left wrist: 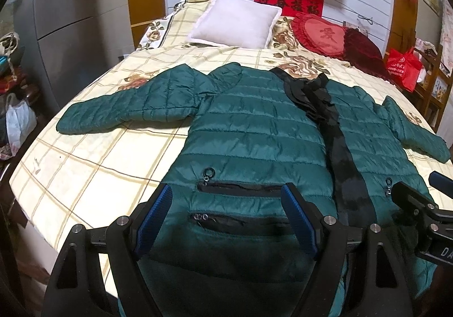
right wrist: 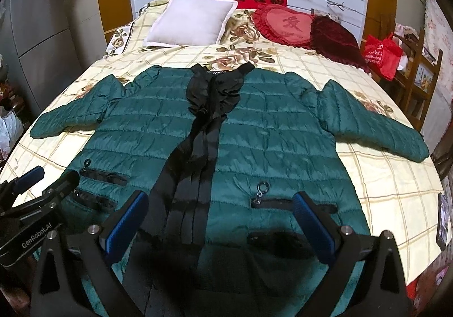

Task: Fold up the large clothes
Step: 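Grasp the sleeve with the left tool and fold it across the jacket body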

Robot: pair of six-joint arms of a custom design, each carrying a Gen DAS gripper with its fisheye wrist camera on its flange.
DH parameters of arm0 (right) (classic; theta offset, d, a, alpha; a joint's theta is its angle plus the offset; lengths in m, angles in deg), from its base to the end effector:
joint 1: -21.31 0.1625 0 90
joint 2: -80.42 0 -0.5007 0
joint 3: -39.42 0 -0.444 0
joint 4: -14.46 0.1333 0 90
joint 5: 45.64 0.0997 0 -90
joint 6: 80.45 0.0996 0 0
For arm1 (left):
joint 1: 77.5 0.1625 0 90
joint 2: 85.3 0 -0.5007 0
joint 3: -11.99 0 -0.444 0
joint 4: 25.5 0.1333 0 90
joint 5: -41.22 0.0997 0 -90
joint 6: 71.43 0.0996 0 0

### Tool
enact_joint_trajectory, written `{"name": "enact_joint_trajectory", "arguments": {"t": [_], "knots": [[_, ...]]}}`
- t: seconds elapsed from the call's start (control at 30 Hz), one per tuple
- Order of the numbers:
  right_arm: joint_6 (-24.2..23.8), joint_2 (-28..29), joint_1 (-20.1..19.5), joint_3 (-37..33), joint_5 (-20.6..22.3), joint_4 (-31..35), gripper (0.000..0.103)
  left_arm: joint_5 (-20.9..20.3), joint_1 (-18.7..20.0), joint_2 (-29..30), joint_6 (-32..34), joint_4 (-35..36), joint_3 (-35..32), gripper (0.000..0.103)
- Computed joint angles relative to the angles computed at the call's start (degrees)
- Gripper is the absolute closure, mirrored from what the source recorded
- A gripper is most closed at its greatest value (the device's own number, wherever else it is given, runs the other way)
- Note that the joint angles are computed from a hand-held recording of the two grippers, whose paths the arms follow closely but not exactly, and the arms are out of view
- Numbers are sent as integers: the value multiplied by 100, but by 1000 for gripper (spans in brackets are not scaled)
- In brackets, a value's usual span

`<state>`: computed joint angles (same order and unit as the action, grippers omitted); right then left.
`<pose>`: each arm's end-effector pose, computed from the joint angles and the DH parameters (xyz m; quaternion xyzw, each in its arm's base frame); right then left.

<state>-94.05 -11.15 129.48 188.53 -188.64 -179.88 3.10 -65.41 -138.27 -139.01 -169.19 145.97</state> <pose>0.1560 -0.3030 0.3200 0.0544 -0.8385 0.3715 0.3950 -0.3774 -0.2973 0.0233 0.1815 0.8610 -0.3429 0.3289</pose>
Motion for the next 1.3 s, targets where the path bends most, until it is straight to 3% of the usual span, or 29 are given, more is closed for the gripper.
{"name": "enact_joint_trajectory", "arguments": {"t": [0.6, 1.1, 1.3], "knots": [[-380, 541, -355, -502, 234, -193, 0, 272, 495, 91, 507, -118, -275, 39], [-840, 1166, -801, -1112, 649, -410, 0, 471, 1206, 253, 951, -357, -601, 39], [-788, 1404, -1021, -1377, 825, -393, 0, 534, 1481, 321, 1162, -483, -717, 39]]}}
